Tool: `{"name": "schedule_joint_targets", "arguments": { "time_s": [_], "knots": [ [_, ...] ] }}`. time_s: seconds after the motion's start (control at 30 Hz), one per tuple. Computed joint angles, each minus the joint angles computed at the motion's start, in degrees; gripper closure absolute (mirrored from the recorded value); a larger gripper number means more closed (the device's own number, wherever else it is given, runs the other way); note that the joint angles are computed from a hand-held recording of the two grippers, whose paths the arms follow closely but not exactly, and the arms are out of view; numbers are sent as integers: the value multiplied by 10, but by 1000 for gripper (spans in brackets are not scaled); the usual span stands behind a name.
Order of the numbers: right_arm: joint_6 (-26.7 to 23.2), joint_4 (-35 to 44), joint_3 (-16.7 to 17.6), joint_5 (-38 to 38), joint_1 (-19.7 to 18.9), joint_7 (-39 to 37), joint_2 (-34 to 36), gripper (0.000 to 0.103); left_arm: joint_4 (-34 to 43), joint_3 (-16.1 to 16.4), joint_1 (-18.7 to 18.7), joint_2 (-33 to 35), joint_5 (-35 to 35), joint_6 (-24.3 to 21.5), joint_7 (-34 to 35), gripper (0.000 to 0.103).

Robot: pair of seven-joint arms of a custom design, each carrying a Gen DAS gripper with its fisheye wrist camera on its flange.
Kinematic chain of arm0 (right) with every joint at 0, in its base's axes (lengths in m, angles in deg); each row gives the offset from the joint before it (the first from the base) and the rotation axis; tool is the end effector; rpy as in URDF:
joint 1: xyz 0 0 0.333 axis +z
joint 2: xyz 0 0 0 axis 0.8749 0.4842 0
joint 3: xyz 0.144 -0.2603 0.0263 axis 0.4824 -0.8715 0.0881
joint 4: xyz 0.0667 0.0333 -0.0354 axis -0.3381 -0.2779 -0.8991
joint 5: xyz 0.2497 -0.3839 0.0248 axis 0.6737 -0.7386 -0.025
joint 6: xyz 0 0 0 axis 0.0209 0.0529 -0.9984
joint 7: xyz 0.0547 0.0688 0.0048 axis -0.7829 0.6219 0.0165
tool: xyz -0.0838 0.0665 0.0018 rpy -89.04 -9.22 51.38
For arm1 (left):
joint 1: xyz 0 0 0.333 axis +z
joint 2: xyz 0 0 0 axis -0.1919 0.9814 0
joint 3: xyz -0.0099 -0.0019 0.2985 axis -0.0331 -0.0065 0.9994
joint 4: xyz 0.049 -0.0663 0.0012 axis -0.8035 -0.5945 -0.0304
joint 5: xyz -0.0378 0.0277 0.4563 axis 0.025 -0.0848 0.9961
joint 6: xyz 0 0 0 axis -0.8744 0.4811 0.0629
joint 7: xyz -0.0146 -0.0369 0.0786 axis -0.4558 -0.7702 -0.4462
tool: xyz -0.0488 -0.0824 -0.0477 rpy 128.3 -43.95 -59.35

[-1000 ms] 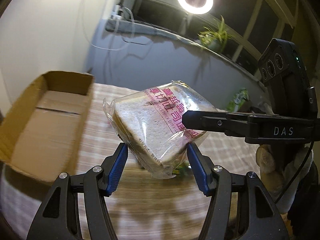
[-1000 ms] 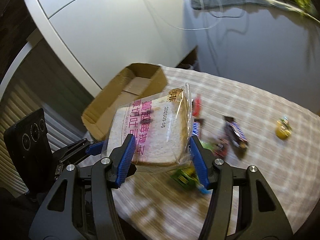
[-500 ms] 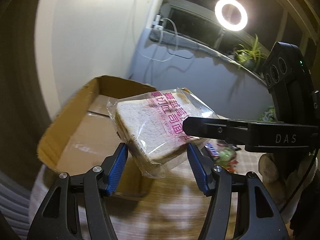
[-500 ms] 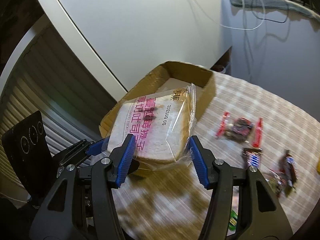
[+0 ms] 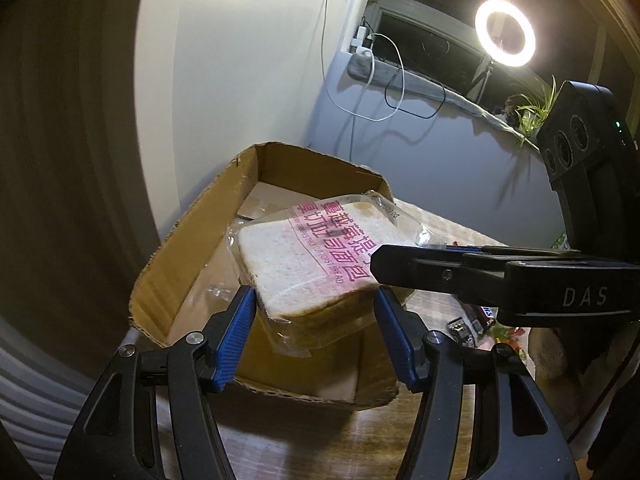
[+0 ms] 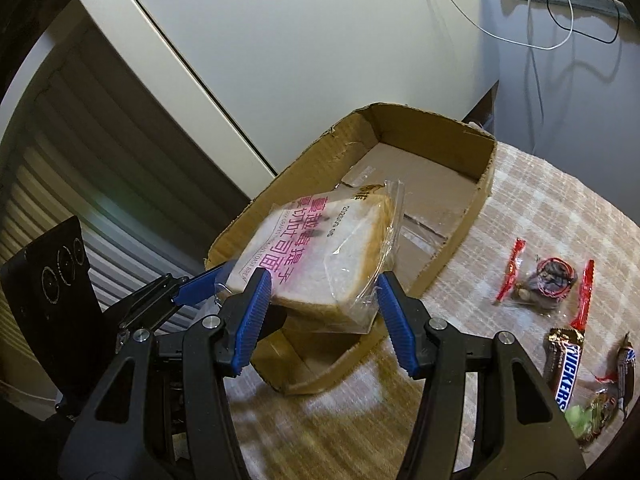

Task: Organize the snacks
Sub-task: 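Lift the bread with the right tool and lower it into the cardboard box, then open the right tool and withdraw it from the box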

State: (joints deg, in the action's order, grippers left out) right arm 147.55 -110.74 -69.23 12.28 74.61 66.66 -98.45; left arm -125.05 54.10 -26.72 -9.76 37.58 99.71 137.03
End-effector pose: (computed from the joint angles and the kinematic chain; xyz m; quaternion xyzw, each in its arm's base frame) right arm 0.5792 0.0920 0.4931 -0.7294 0.5800 -0.0043 0.3627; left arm 0.5411 -0.2373 0.4820 -0.5579 0.7184 -0.3907 0.1415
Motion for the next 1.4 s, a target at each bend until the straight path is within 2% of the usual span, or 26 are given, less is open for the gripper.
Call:
{"name": "schedule_joint_targets", "arguments": {
  "time_s": [0.13, 0.37, 0.43, 0.53, 0.73, 0.83, 0.97, 1.0, 1.07, 1.17, 1.23, 1.3, 1.4],
  "knots": [
    [4, 4, 4, -10, -1, 5, 3, 45, -2, -11, 16, 0, 37, 11, -32, 43],
    [32, -7, 5, -34, 2, 16, -11, 44, -4, -4, 11, -5, 46, 8, -38, 43],
    [40, -13, 2, -38, 3, 19, -17, 36, -11, -6, 10, -12, 48, 9, -36, 43],
    [56, -26, 0, -52, 4, 26, -30, 35, -16, -10, 11, -18, 59, 11, -43, 43],
    [99, -69, 5, -132, -1, 67, -71, 35, -34, -18, 7, -32, 77, 26, -45, 43],
    [118, -102, 4, -177, -1, 90, -103, 35, -50, -20, 0, -41, 80, 49, -45, 43],
    [156, -159, 1, -235, -9, 138, -158, 35, -68, 7, -44, -53, 36, 61, -8, 41],
    [165, -174, -7, -243, -8, 145, -173, 35, -72, 14, -56, -56, 22, 62, 2, 37],
    [182, -206, -23, -251, -5, 160, -208, 35, -79, 18, -69, -62, 3, 60, 13, 35],
    [169, -236, -50, -264, -6, 173, -252, 34, -81, 9, -70, -64, -5, 54, 6, 35],
    [156, -255, -51, -285, -26, 193, -280, 20, -79, 0, -66, -62, -1, 45, -3, 35],
    [147, -278, -58, -300, -42, 204, -313, 12, -77, -9, -64, -62, 6, 33, -10, 35],
    [137, -309, -63, -329, -72, 218, -355, 12, -74, -4, -80, -59, -10, 18, -1, 35]
  ]
}}
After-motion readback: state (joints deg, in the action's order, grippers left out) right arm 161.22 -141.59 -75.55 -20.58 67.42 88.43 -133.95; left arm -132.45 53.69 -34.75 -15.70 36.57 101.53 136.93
